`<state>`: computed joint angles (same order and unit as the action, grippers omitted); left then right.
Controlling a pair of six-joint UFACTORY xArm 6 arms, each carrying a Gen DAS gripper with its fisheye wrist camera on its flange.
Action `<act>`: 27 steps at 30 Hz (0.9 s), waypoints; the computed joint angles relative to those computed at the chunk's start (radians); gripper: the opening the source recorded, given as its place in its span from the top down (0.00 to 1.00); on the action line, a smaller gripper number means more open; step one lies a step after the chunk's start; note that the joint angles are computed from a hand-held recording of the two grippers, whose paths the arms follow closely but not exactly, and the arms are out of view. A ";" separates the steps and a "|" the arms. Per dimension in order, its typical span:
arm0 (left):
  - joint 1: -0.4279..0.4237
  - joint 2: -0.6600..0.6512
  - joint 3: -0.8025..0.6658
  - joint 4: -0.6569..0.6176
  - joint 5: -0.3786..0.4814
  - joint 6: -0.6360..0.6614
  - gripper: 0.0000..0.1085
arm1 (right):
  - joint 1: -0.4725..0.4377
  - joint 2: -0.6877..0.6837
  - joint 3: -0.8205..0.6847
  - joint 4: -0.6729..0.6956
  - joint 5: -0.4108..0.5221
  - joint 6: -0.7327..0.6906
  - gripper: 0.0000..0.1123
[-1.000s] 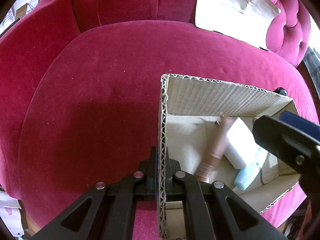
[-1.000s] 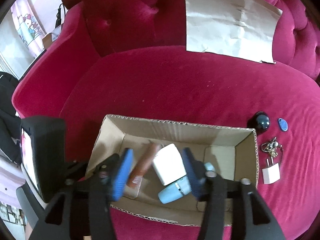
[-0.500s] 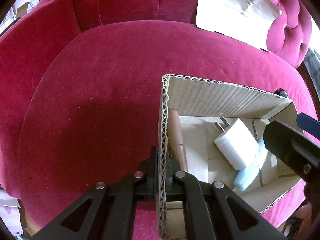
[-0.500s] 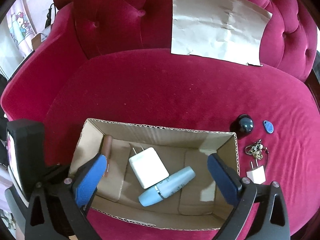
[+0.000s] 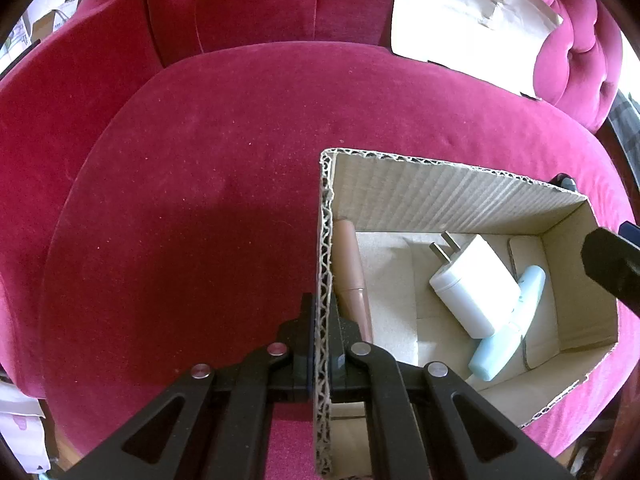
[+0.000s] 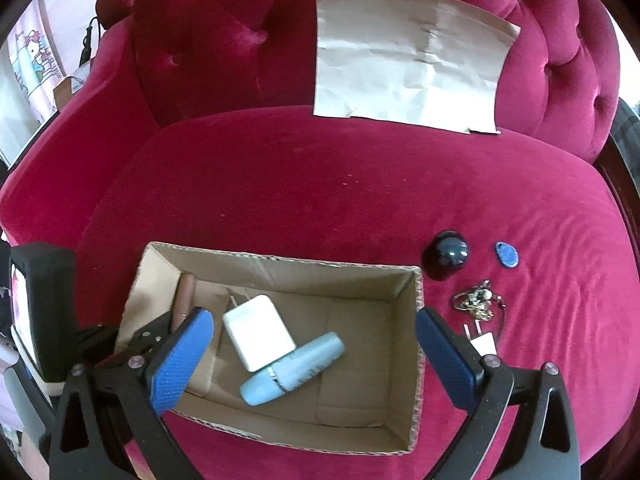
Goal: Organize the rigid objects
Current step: 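Move the right tool back toward the small white plug charger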
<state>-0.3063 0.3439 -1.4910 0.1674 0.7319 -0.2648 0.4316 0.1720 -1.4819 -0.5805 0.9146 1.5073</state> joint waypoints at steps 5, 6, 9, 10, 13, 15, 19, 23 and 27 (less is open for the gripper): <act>0.019 -0.065 0.069 -0.008 -0.006 0.021 0.97 | -0.005 -0.049 0.060 -0.011 0.005 0.018 0.09; 0.018 -0.066 0.070 -0.004 -0.005 0.017 0.97 | -0.007 -0.062 0.074 -0.014 0.007 0.024 0.09; 0.016 -0.060 0.062 0.002 -0.002 0.012 0.97 | -0.011 -0.091 0.110 -0.020 0.014 0.032 0.08; 0.014 -0.055 0.055 0.004 0.001 0.009 0.97 | -0.012 -0.101 0.124 -0.020 0.016 0.035 0.08; 0.012 -0.056 0.056 0.008 0.002 0.006 0.97 | -0.016 -0.127 0.160 -0.020 0.016 0.040 0.09; 0.011 -0.058 0.058 0.011 0.002 0.004 0.97 | -0.017 -0.146 0.186 -0.026 0.013 0.048 0.09; 0.006 -0.045 0.041 0.010 0.006 -0.002 0.97 | -0.018 -0.181 0.233 -0.040 0.012 0.064 0.09; 0.007 -0.044 0.040 0.011 0.006 -0.001 0.97 | -0.022 -0.214 0.280 -0.045 0.016 0.076 0.09; 0.012 -0.053 0.053 0.009 0.000 0.006 0.97 | -0.025 -0.247 0.322 -0.049 0.025 0.088 0.09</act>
<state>-0.2939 0.2909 -1.4376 0.1764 0.7321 -0.2584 0.4067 -0.0749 -1.1595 -0.6291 0.9392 1.5950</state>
